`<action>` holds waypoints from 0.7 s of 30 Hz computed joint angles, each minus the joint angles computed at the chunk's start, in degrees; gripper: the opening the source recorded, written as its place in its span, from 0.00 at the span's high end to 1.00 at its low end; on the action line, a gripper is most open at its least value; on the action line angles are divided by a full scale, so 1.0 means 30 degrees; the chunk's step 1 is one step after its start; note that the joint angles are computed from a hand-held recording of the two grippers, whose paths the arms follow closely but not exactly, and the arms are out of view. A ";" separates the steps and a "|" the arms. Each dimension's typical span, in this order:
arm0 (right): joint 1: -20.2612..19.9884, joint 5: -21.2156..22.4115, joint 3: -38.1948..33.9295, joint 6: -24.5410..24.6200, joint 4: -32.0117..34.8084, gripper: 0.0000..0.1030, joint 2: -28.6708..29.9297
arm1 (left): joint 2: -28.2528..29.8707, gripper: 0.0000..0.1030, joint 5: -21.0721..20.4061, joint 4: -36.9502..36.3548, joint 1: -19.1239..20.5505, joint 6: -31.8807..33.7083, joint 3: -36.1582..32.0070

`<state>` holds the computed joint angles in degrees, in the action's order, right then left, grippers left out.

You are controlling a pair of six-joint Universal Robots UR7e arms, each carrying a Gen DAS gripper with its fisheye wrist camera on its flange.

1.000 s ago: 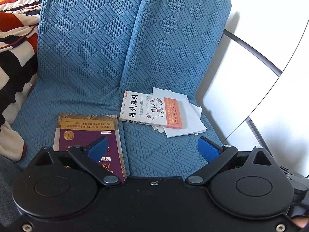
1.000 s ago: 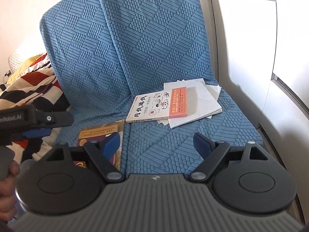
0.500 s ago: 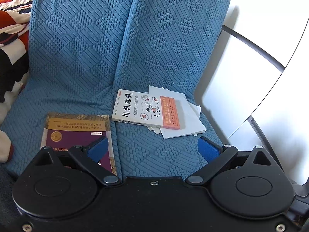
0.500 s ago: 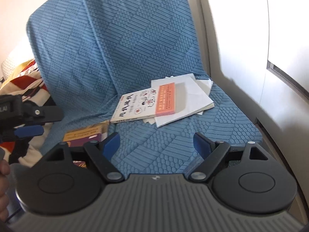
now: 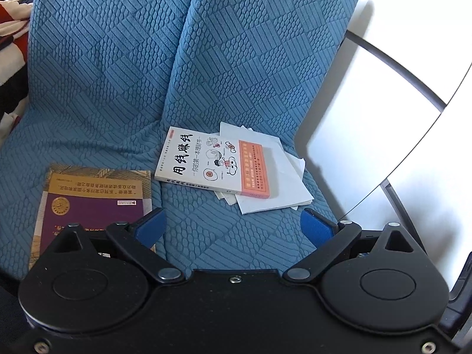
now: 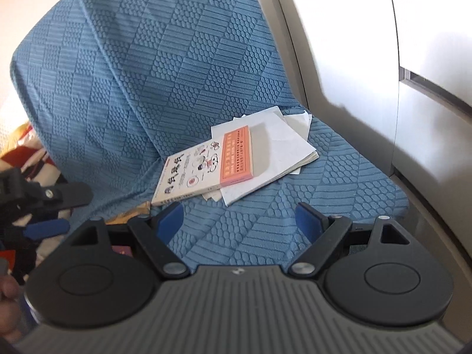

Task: Organize objects
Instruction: 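Move the left gripper toward the white book lying on the papers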

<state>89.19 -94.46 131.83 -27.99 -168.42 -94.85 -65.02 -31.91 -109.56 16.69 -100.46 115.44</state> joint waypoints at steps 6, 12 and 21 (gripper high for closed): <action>-0.0438 0.0957 -0.0335 0.0756 -0.0627 0.18 0.0809 | 0.0313 0.08 0.0214 -0.1479 0.0806 0.0869 0.0084; -0.1027 0.1861 -0.1034 0.2113 -0.0503 0.18 0.1797 | 0.0751 0.11 0.0314 -0.3299 0.1615 0.1811 0.0122; -0.1409 0.3071 -0.1813 0.2471 -0.1328 0.19 0.3818 | 0.1526 0.13 0.0396 -0.6096 0.2925 0.2914 -0.0041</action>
<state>84.96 -85.24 126.39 -20.58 -172.40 -83.39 -60.45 -30.72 -127.85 25.47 -91.72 115.32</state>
